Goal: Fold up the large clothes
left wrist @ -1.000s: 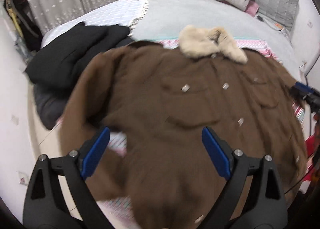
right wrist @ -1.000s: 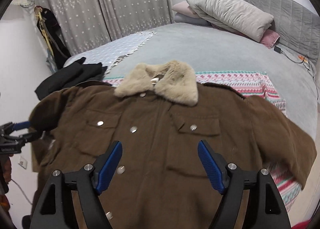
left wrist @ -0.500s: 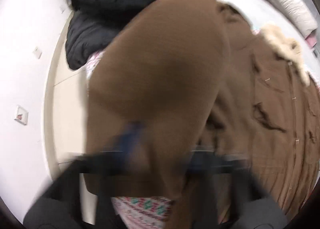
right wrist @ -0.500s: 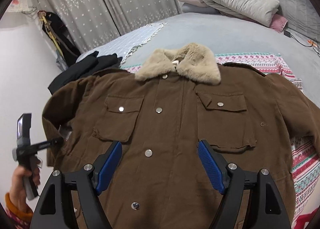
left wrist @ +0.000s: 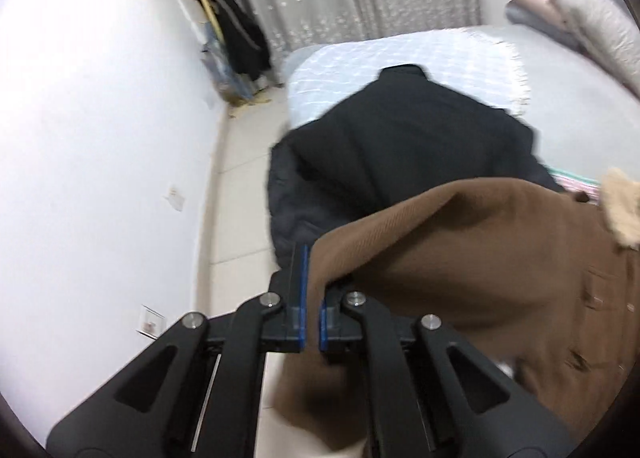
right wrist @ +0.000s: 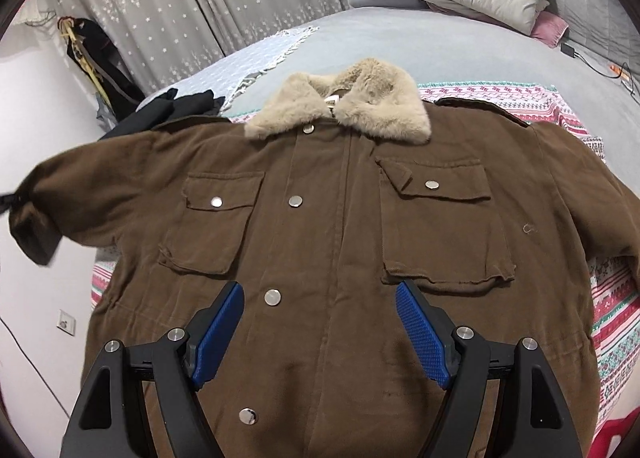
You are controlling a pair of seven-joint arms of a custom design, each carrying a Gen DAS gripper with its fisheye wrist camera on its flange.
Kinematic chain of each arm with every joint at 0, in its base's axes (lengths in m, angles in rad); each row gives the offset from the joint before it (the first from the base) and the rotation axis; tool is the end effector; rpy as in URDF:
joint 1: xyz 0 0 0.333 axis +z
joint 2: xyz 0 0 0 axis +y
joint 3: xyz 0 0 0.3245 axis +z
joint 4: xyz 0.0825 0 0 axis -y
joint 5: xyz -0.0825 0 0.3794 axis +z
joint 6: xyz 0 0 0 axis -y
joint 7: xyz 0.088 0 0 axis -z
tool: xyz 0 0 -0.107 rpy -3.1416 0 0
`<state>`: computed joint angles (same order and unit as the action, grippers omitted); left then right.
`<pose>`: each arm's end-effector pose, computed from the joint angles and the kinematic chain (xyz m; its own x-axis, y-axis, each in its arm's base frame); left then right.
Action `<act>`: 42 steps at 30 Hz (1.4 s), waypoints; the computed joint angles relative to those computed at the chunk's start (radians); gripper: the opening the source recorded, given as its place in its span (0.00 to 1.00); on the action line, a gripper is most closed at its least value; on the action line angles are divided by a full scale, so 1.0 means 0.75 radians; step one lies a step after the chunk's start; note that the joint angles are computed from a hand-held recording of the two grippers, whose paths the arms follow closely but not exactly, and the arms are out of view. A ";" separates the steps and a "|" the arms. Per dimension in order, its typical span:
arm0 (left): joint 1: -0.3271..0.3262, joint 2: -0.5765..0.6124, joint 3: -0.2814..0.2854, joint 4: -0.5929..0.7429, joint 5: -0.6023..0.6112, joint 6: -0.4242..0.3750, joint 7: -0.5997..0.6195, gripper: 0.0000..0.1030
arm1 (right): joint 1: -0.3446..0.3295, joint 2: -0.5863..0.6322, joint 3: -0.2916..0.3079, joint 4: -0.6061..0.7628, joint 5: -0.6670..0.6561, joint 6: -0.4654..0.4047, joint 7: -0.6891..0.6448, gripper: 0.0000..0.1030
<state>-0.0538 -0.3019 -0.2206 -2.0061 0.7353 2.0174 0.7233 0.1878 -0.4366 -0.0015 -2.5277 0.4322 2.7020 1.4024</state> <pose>0.4781 -0.1094 0.6375 0.4388 -0.8310 -0.3418 -0.7514 -0.1307 -0.6467 0.4347 0.0674 0.5050 0.1040 -0.9558 -0.2749 -0.8289 0.0694 -0.5551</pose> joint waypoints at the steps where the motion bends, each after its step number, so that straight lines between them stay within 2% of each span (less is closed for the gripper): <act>1: 0.020 0.050 0.006 0.037 0.032 -0.017 0.011 0.11 | -0.005 0.005 0.006 0.001 -0.009 0.001 0.006 0.77; 2: 0.034 0.103 0.011 0.078 0.058 -0.046 0.026 0.14 | -0.012 0.012 0.013 0.004 -0.022 0.004 0.014 0.77; 4: 0.044 0.200 0.031 0.156 0.073 -0.090 0.055 0.26 | -0.024 0.025 0.021 0.008 -0.049 0.014 0.023 0.77; 6: 0.047 0.255 0.050 0.198 0.100 -0.123 0.040 0.30 | -0.039 0.031 0.030 0.006 -0.080 0.030 0.036 0.77; 7: 0.045 0.267 0.056 0.205 0.127 -0.130 0.034 0.35 | -0.044 0.034 0.030 0.005 -0.092 0.034 0.037 0.77; 9: 0.035 0.297 0.044 0.224 0.300 -0.231 -0.015 0.35 | -0.055 0.040 0.029 0.004 -0.111 0.042 0.047 0.77; 10: 0.031 0.294 0.044 0.216 0.378 -0.277 -0.040 0.40 | -0.060 0.046 0.030 0.005 -0.120 0.046 0.053 0.77; 11: 0.028 0.276 0.054 0.200 0.381 -0.276 -0.048 0.43 | -0.065 0.053 0.031 0.009 -0.129 0.047 0.060 0.77; 14: 0.037 0.191 0.091 0.139 0.251 -0.171 -0.031 0.50 | -0.076 0.078 0.030 0.026 -0.160 0.031 0.066 0.77; 18: 0.023 0.056 0.078 0.012 0.128 -0.018 -0.017 0.70 | -0.067 0.068 -0.002 0.027 -0.145 0.011 0.037 0.77; 20: 0.003 0.009 0.069 -0.036 0.041 0.067 0.006 0.74 | -0.072 0.050 -0.021 0.020 -0.130 0.007 0.013 0.77; 22: -0.030 -0.040 0.057 -0.099 -0.076 0.163 0.011 0.81 | -0.118 0.030 -0.018 0.011 -0.155 0.013 0.031 0.77; 26: -0.120 -0.128 0.064 -0.234 -0.359 0.388 0.057 0.87 | -0.212 -0.006 -0.041 -0.003 -0.203 -0.006 0.063 0.77; 28: -0.179 -0.141 0.068 -0.280 -0.515 0.476 0.089 0.90 | -0.294 -0.040 -0.046 -0.026 -0.269 -0.014 0.079 0.77; 31: -0.238 -0.120 0.032 -0.288 -0.647 0.535 0.109 0.90 | -0.418 -0.073 -0.073 -0.051 -0.351 -0.025 0.096 0.77; 33: -0.257 -0.095 0.003 -0.285 -0.673 0.570 0.108 0.90 | -0.486 -0.065 -0.125 -0.044 -0.364 -0.041 0.092 0.77; 36: -0.293 -0.030 -0.029 -0.244 -0.692 0.586 0.140 0.90 | -0.646 -0.002 -0.173 -0.010 -0.411 -0.035 0.155 0.77; 40: -0.313 0.062 -0.063 -0.168 -0.658 0.575 0.175 0.90 | -0.709 0.179 -0.319 0.117 -0.294 -0.028 0.131 0.77; 42: -0.335 0.084 -0.079 -0.152 -0.665 0.580 0.169 0.90 | -0.751 0.301 -0.351 0.205 -0.264 -0.014 0.141 0.77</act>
